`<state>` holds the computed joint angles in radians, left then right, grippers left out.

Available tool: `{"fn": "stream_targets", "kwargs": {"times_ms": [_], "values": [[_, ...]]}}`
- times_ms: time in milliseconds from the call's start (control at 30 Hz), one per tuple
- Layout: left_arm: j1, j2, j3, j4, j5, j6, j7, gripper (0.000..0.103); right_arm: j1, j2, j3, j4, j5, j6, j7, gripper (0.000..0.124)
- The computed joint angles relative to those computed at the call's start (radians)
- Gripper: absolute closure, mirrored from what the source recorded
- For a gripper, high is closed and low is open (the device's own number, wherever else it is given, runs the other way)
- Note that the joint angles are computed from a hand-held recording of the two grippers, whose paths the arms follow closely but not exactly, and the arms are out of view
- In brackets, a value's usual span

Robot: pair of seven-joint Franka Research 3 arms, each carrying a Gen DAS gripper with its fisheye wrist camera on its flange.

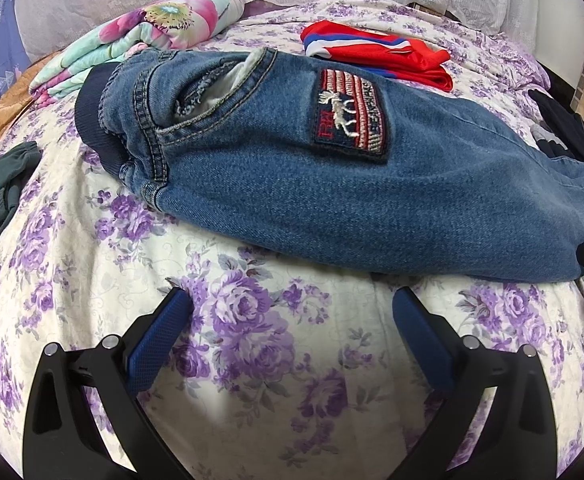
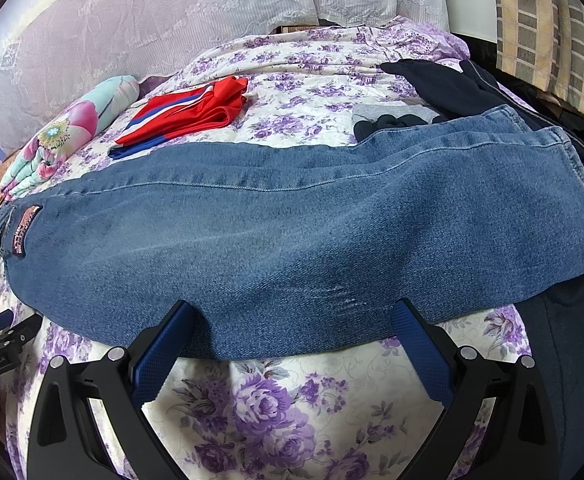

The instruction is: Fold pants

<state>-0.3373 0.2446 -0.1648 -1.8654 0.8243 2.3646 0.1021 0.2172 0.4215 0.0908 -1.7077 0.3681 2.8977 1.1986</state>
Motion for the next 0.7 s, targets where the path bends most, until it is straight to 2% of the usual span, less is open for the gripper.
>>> {"fn": "stream_targets", "kwargs": {"times_ms": [133, 167, 200, 233, 300, 367, 400, 433, 467, 500, 533, 567, 600, 633, 700], "values": [[0.0, 0.003, -0.002, 0.009, -0.009, -0.013, 0.022, 0.004, -0.019, -0.008, 0.026, -0.011, 0.032, 0.013, -0.029, 0.024], [0.001, 0.002, -0.002, 0.007, -0.012, -0.008, 0.023, 0.004, -0.052, -0.012, 0.067, -0.017, 0.076, 0.024, -0.077, 0.024], [0.001, 0.0, -0.002, 0.005, -0.011, -0.008, 0.022, 0.004, -0.109, -0.019, 0.139, -0.027, 0.168, 0.035, -0.178, 0.024], [0.001, 0.0, -0.002, 0.004, -0.012, -0.007, 0.024, 0.004, -0.139, -0.021, 0.176, -0.028, 0.214, 0.038, -0.23, 0.024], [0.009, -0.005, -0.004, -0.001, -0.023, 0.009, 0.058, 0.004, -0.233, -0.032, 0.299, -0.041, 0.389, 0.052, -0.433, 0.024], [0.027, -0.023, -0.013, -0.016, -0.041, 0.03, 0.192, 0.004, -0.295, -0.041, 0.381, -0.043, 0.529, 0.049, -0.604, 0.024], [0.022, -0.04, -0.01, -0.021, 0.005, -0.004, 0.232, 0.004, -0.324, -0.043, 0.42, -0.038, 0.6, 0.038, -0.693, 0.024], [0.01, -0.053, -0.007, -0.021, 0.074, -0.063, 0.202, 0.004, -0.376, -0.042, 0.486, -0.024, 0.712, 0.01, -0.839, 0.024], [-0.015, -0.075, 0.017, -0.035, 0.143, -0.112, 0.168, 0.004, -0.4, -0.041, 0.518, -0.011, 0.782, -0.014, -0.929, 0.024], [-0.005, -0.1, 0.023, -0.061, 0.174, -0.105, 0.161, 0.005, -0.412, -0.039, 0.544, 0.006, 0.847, -0.029, -1.014, 0.024], [0.04, -0.131, 0.016, -0.096, 0.144, -0.042, 0.188, 0.005, -0.407, -0.034, 0.558, 0.025, 0.888, -0.029, -1.076, 0.024], [0.083, -0.156, 0.021, -0.138, 0.079, 0.062, 0.231, 0.005, -0.388, -0.019, 0.562, 0.06, 0.895, -0.04, -1.121, 0.024], [0.114, -0.165, 0.023, -0.164, 0.02, 0.128, 0.262, 0.005, -0.363, -0.003, 0.55, 0.089, 0.868, -0.065, -1.127, 0.024], [0.143, -0.168, 0.03, -0.193, -0.03, 0.192, 0.266, 0.004, -0.322, 0.014, 0.529, 0.122, 0.82, -0.076, -1.114, 0.024], [0.186, -0.166, 0.026, -0.239, -0.047, 0.292, 0.222, 0.004, -0.172, 0.07, 0.431, 0.207, 0.636, -0.031, -1.034, 0.024]]}}
